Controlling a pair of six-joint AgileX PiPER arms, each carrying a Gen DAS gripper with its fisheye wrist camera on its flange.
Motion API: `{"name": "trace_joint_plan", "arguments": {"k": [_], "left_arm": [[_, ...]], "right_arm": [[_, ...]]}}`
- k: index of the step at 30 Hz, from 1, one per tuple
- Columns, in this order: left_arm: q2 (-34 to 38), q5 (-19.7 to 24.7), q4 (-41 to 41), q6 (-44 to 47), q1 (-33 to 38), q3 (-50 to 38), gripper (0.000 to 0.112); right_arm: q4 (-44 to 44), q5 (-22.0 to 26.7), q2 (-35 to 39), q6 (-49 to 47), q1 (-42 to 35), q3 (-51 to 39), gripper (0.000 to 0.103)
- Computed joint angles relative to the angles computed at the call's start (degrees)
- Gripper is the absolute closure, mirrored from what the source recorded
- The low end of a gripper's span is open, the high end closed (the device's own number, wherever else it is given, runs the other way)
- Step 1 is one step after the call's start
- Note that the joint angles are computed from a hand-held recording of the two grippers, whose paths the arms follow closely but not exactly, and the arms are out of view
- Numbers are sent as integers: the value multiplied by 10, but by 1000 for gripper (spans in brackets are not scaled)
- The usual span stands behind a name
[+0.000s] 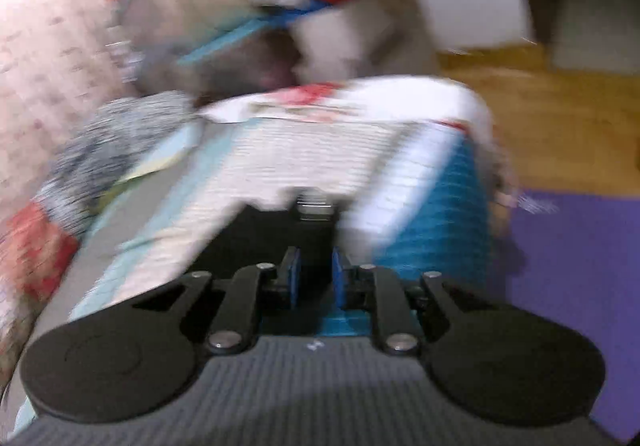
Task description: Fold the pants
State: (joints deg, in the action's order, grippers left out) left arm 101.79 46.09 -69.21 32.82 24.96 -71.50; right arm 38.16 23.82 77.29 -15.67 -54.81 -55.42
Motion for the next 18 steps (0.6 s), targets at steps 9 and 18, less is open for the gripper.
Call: {"name": "trace_joint_plan", "arguments": {"k": [9,18], "left_arm": [[40,-3,-18,-27,-17,-28,23],[99,28,50,-72,-55,-200,26]], "right_arm": [[56,110,78,-105,307,-69,65],[-79,64,242,-280,741,-287,13]]}}
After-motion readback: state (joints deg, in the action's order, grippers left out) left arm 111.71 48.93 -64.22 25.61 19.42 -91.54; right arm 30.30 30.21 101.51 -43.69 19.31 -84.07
